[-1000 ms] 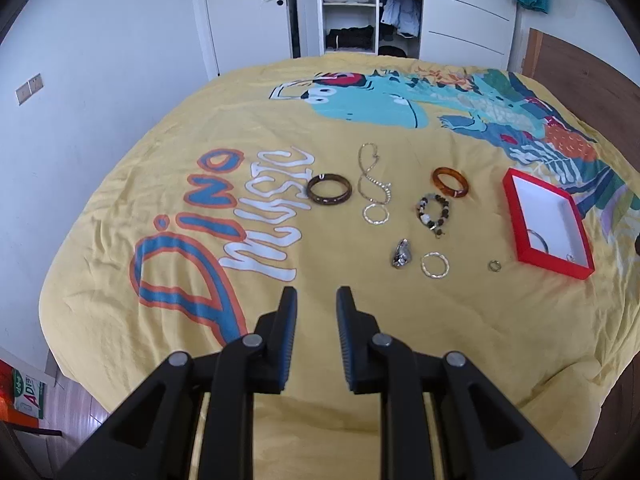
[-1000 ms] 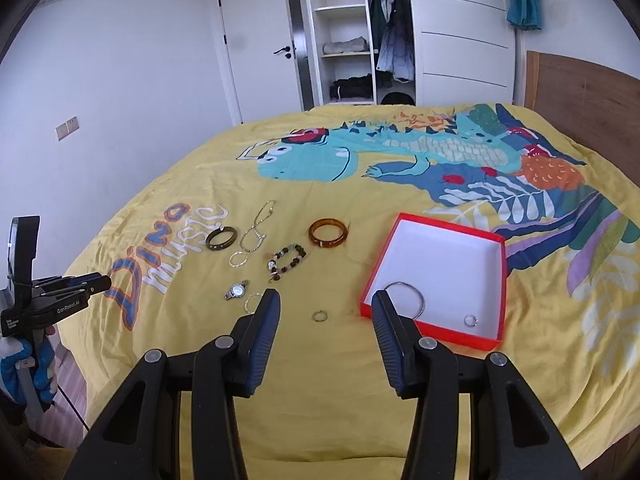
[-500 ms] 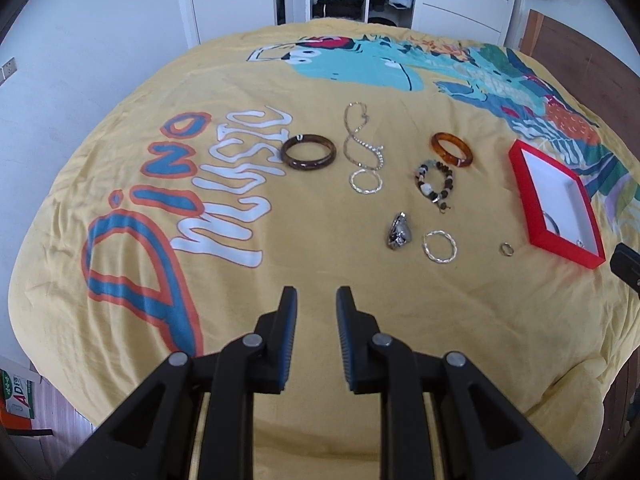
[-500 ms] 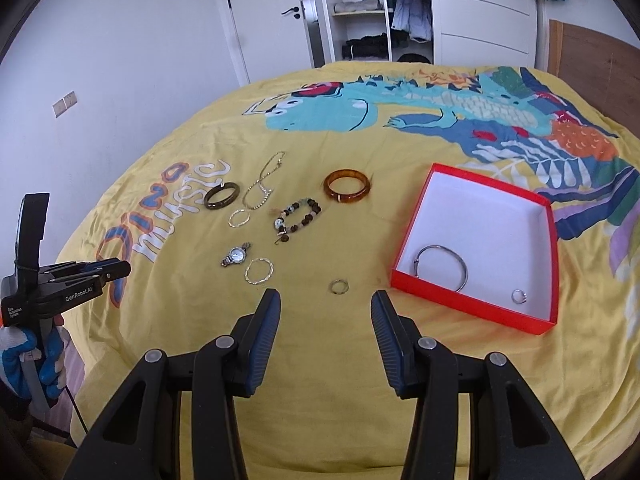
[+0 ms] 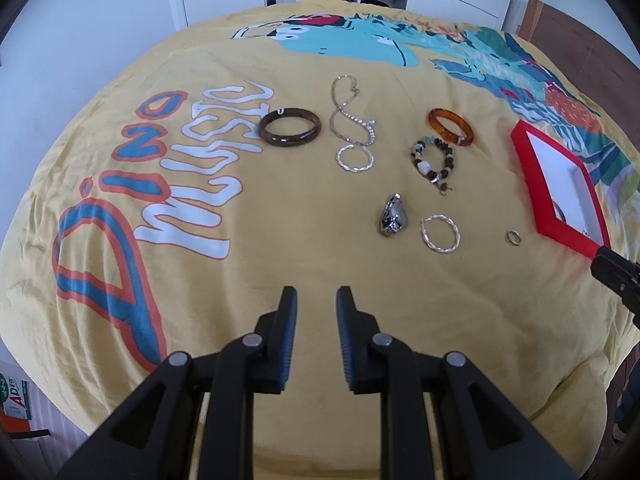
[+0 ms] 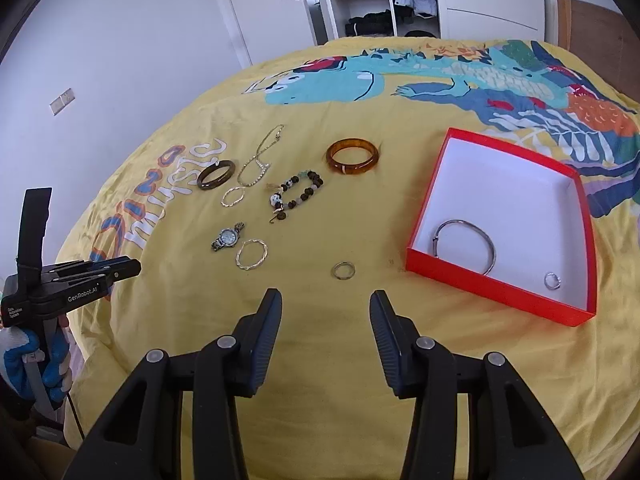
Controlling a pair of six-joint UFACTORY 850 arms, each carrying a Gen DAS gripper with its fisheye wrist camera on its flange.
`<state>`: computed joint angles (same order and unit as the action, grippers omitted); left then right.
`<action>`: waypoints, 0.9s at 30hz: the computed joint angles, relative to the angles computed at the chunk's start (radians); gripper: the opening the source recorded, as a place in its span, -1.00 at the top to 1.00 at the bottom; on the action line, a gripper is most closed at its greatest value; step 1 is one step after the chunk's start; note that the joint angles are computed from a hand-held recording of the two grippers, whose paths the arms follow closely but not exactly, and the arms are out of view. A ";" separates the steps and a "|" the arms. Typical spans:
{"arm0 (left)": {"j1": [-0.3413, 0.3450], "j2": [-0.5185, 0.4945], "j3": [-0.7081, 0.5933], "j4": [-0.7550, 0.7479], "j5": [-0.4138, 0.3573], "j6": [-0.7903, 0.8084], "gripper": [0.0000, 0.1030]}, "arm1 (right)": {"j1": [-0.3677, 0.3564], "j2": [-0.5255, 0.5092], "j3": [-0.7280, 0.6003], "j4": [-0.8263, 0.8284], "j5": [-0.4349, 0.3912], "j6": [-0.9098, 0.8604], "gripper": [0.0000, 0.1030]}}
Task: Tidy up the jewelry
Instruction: 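Move both open grippers back toward the jewelry row, then grasp the silver watch with the left gripper while the right gripper grasps the twisted silver hoop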
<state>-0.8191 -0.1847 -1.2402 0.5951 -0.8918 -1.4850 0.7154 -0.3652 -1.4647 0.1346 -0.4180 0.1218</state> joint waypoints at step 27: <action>0.162 -0.187 -0.121 -0.245 0.328 0.328 0.62 | -0.004 -0.230 -0.227 0.226 -0.116 -0.289 0.34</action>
